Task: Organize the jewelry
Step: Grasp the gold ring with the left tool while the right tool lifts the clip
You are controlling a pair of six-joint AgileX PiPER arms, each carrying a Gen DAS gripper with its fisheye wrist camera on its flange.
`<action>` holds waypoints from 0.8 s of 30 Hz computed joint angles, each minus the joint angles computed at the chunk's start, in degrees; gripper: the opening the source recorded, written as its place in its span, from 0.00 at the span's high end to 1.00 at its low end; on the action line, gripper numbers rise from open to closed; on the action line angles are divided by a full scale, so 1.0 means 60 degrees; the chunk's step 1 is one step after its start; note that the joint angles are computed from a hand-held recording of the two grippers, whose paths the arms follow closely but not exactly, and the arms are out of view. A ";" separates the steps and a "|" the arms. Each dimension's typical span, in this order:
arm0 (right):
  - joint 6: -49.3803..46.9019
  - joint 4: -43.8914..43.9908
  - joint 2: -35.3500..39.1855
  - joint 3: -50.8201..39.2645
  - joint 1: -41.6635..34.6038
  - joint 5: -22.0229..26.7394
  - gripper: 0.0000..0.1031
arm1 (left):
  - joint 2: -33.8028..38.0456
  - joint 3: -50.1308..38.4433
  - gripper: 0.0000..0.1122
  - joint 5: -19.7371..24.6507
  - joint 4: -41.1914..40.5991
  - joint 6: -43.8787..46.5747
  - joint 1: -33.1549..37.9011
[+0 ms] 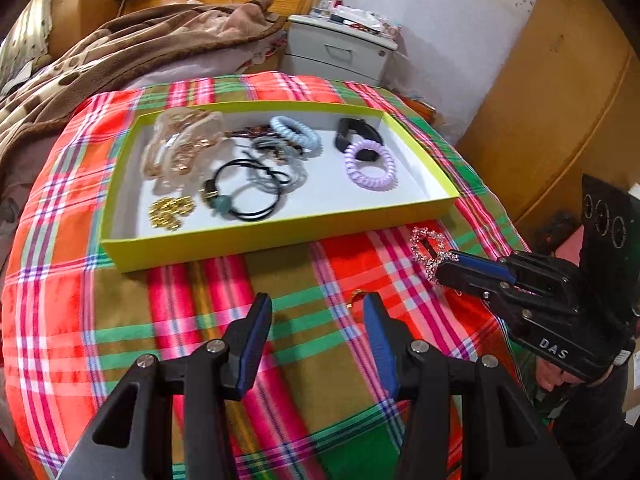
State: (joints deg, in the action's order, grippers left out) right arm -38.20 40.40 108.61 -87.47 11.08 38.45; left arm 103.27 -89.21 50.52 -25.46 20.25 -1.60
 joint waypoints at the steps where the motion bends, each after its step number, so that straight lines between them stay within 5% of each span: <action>1: -0.0032 0.0170 -0.0090 0.0130 -0.0045 -0.0055 0.90 | 0.0026 -0.0019 0.56 -0.0066 0.0132 -0.0043 -0.0137; 20: -0.0791 0.1402 -0.0771 0.1093 -0.0337 -0.0637 0.90 | 0.0194 0.0110 0.56 -0.1002 0.3131 -0.1953 -0.1756; 24: -0.0971 0.1582 -0.0824 0.1148 -0.0380 -0.0601 0.90 | 0.0230 0.0059 0.63 -0.1007 0.3326 -0.2118 -0.1798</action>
State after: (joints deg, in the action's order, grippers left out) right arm -44.03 49.89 103.67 -80.58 8.80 34.84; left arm 104.65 -88.85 44.47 -5.50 7.55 -12.38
